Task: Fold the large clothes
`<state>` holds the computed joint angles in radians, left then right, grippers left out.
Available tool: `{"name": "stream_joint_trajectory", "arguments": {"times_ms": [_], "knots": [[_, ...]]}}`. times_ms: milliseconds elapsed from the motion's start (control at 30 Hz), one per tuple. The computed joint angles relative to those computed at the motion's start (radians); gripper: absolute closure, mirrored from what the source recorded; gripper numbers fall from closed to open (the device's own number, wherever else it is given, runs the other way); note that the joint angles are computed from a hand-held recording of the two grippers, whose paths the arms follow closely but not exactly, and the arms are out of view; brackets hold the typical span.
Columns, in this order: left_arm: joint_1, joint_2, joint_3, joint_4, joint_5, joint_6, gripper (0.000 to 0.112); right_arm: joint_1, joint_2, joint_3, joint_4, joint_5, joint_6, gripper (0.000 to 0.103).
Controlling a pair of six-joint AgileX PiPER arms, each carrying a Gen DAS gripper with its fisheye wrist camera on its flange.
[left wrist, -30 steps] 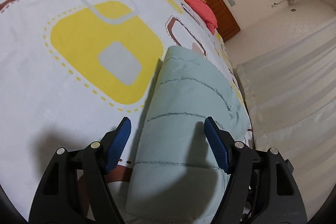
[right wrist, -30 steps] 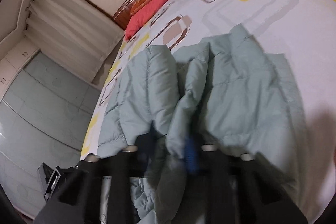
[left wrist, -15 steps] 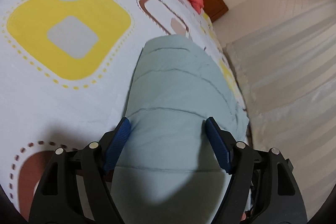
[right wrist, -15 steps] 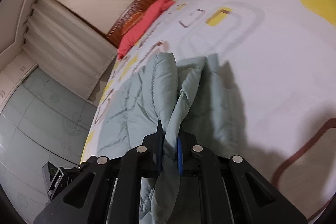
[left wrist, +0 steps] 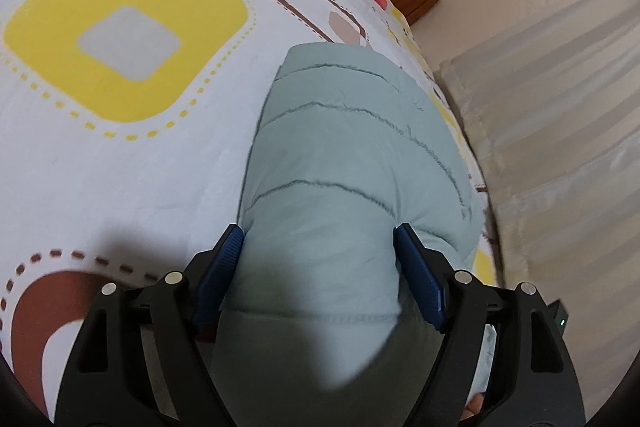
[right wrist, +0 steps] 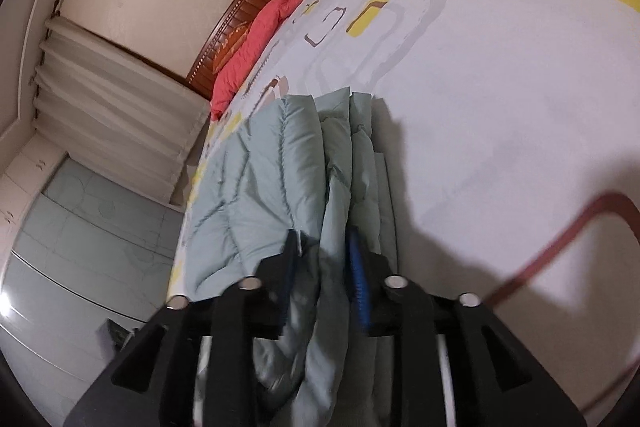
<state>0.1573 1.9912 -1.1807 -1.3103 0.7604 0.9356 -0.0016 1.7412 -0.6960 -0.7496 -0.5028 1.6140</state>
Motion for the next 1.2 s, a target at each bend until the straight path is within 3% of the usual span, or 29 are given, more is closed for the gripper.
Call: {"name": "stream_joint_trajectory", "arguments": {"times_ms": [33, 67, 167, 233, 300, 367, 400, 500, 700, 800, 900, 967, 1033, 1100, 1200], "knots": [[0.018, -0.009, 0.015, -0.007, 0.017, 0.005, 0.035, 0.005, -0.029, 0.028, 0.018, -0.009, 0.000, 0.045], [0.026, -0.012, 0.020, -0.011, 0.027, 0.008, 0.035, 0.011, -0.052, 0.052, 0.038, -0.017, -0.008, 0.040], [0.064, -0.051, 0.088, -0.053, 0.060, 0.077, 0.035, 0.045, -0.122, 0.108, 0.042, -0.033, 0.001, 0.040], [0.076, -0.069, 0.124, -0.072, 0.063, 0.111, 0.034, 0.092, -0.153, 0.125, 0.051, 0.004, -0.005, 0.040], [0.072, -0.075, 0.142, -0.065, 0.050, 0.128, 0.034, 0.137, -0.158, 0.118, 0.060, 0.070, -0.014, 0.044], [0.045, -0.084, 0.143, -0.024, -0.011, 0.101, 0.039, 0.175, -0.153, 0.119, 0.069, 0.138, -0.022, 0.063], [0.032, -0.086, 0.141, -0.007, -0.033, 0.091, 0.042, 0.177, -0.134, 0.113, 0.051, 0.142, -0.002, 0.065], [-0.008, -0.088, 0.135, 0.037, -0.102, 0.066, 0.046, 0.179, -0.072, 0.111, 0.089, 0.115, -0.041, 0.071], [-0.030, -0.053, 0.114, 0.054, -0.142, 0.076, 0.046, 0.153, 0.019, 0.133, 0.187, -0.021, -0.146, 0.077], [-0.022, -0.053, 0.109, 0.051, -0.127, 0.093, 0.046, 0.136, 0.027, 0.132, 0.165, -0.047, -0.126, 0.077], [0.017, -0.054, 0.103, 0.057, -0.066, 0.087, 0.043, 0.111, 0.020, 0.142, 0.129, -0.068, -0.109, 0.070], [0.043, -0.068, 0.109, 0.070, -0.042, 0.065, 0.038, 0.098, -0.017, 0.165, 0.084, -0.059, -0.078, 0.060], [0.077, -0.082, 0.112, 0.064, -0.005, 0.064, 0.036, 0.105, -0.076, 0.196, 0.077, -0.024, -0.073, 0.041], [0.101, -0.091, 0.101, 0.052, 0.013, 0.067, 0.035, 0.124, -0.149, 0.190, 0.095, 0.074, -0.089, 0.039], [0.113, -0.083, 0.045, 0.043, 0.035, 0.049, 0.032, 0.104, -0.179, 0.157, 0.052, 0.109, -0.057, 0.037]]}}
